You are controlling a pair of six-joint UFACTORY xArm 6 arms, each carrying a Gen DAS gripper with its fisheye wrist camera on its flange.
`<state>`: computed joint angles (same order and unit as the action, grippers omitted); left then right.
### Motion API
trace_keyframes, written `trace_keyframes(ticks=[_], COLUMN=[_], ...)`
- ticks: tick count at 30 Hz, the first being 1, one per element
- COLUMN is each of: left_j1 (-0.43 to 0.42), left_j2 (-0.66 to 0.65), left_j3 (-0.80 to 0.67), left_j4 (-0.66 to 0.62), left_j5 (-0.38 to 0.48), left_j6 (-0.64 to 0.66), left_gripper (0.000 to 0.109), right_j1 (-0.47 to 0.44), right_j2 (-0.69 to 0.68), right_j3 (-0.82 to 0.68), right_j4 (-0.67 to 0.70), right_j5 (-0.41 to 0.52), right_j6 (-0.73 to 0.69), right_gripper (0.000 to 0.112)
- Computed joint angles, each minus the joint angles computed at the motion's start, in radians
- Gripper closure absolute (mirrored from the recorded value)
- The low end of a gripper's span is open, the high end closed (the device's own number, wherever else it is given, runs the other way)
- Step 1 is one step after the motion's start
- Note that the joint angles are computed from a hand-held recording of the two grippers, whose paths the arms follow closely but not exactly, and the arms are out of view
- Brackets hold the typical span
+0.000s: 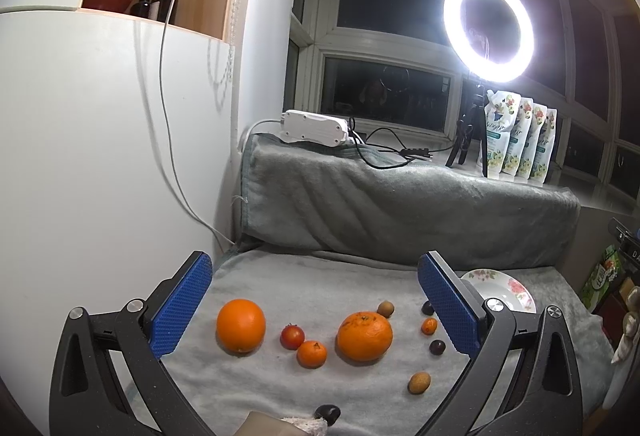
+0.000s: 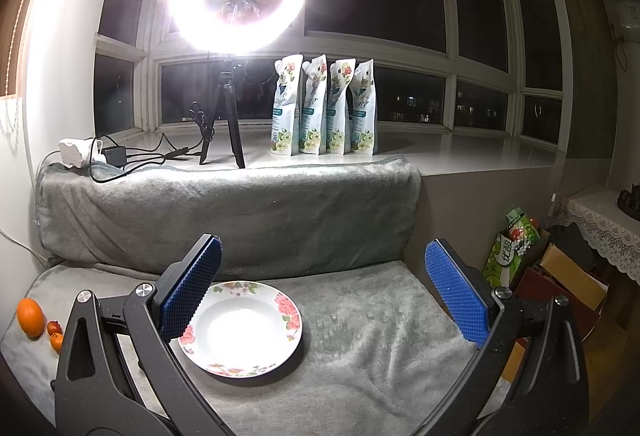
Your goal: Organize fruits
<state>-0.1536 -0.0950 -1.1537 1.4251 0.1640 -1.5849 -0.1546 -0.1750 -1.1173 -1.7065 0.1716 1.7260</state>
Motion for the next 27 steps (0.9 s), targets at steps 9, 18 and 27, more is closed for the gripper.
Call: trace_keyframes(ticks=[9,18,27], left_j1=[-0.003,-0.006,-0.007], left_j2=[0.002,0.006,0.006], left_j3=[0.001,-0.002,-0.001], left_j4=[-0.003,0.001,-0.012], left_j5=[0.001,0.004,0.002], left_j6=[0.003,0.000,0.015], left_gripper=[0.006,0.006,0.006], right_j1=[0.000,0.002,0.002], right_j2=[0.001,0.002,0.003], right_j3=[-0.001,-0.003,-0.003], right_j4=[0.001,0.007,-0.001], right_j5=[0.000,0.002,0.002], right_j6=[-0.003,-0.009,-0.001], right_gripper=[0.009,0.009,0.009])
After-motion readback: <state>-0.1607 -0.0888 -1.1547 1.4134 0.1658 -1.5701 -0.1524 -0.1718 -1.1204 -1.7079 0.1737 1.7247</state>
